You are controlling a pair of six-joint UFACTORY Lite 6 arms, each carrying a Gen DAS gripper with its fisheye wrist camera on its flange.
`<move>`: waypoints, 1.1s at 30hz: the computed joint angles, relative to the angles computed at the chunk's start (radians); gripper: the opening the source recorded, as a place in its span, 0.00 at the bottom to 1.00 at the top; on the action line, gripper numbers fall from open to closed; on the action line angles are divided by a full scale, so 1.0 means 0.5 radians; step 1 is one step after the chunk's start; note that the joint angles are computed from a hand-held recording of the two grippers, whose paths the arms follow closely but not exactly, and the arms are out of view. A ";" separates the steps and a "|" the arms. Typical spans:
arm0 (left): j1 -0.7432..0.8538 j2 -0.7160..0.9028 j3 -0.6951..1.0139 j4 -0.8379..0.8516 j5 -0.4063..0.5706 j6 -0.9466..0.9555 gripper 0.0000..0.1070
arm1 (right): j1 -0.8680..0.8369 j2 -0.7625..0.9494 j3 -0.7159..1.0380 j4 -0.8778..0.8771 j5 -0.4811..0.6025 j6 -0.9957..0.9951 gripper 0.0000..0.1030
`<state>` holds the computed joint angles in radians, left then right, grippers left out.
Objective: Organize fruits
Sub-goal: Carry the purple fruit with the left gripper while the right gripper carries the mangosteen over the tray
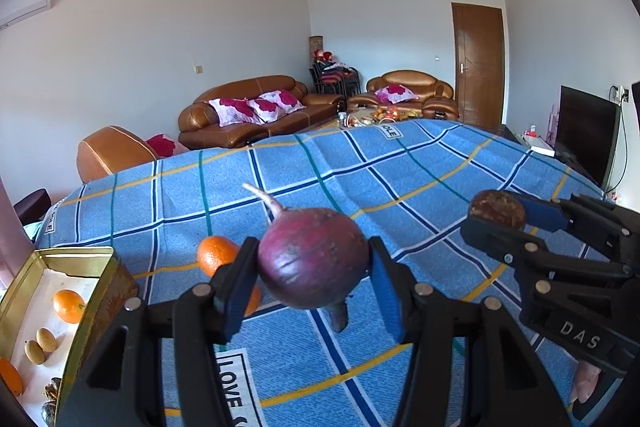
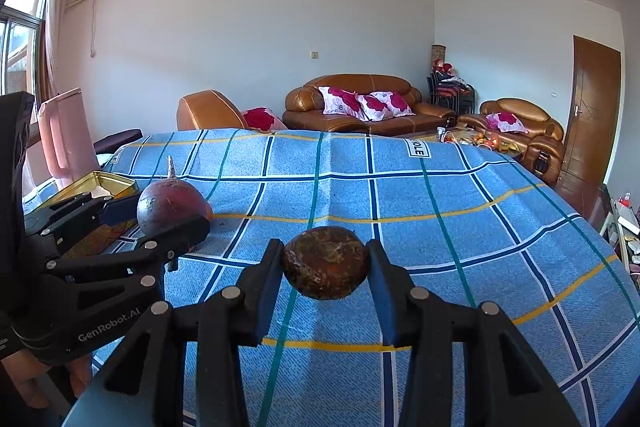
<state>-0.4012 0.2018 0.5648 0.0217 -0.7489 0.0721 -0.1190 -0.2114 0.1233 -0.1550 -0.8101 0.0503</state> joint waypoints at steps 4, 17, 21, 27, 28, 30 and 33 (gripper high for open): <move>-0.005 -0.027 -0.038 -0.016 -0.038 0.013 0.52 | 0.001 -0.021 -0.025 -0.006 -0.034 -0.013 0.42; 0.002 -0.113 -0.150 -0.029 -0.124 0.025 0.52 | 0.011 -0.126 -0.127 -0.004 -0.129 -0.042 0.42; 0.006 -0.142 -0.189 -0.036 -0.152 0.032 0.52 | 0.039 -0.165 -0.155 0.036 -0.141 -0.067 0.42; 0.023 -0.186 -0.245 -0.035 -0.186 0.024 0.52 | 0.085 -0.189 -0.188 0.062 -0.191 -0.098 0.42; 0.032 -0.194 -0.253 -0.024 -0.186 0.016 0.52 | 0.110 -0.204 -0.200 0.088 -0.190 -0.112 0.42; 0.054 -0.205 -0.263 -0.001 -0.185 -0.009 0.52 | 0.142 -0.206 -0.201 0.122 -0.187 -0.134 0.42; 0.092 -0.215 -0.270 0.041 -0.180 -0.049 0.52 | 0.193 -0.212 -0.206 0.177 -0.189 -0.166 0.42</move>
<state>-0.3550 0.0942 0.4296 0.0421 -0.8387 0.0475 -0.0226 -0.3172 0.0201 -0.0664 -0.9046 -0.0328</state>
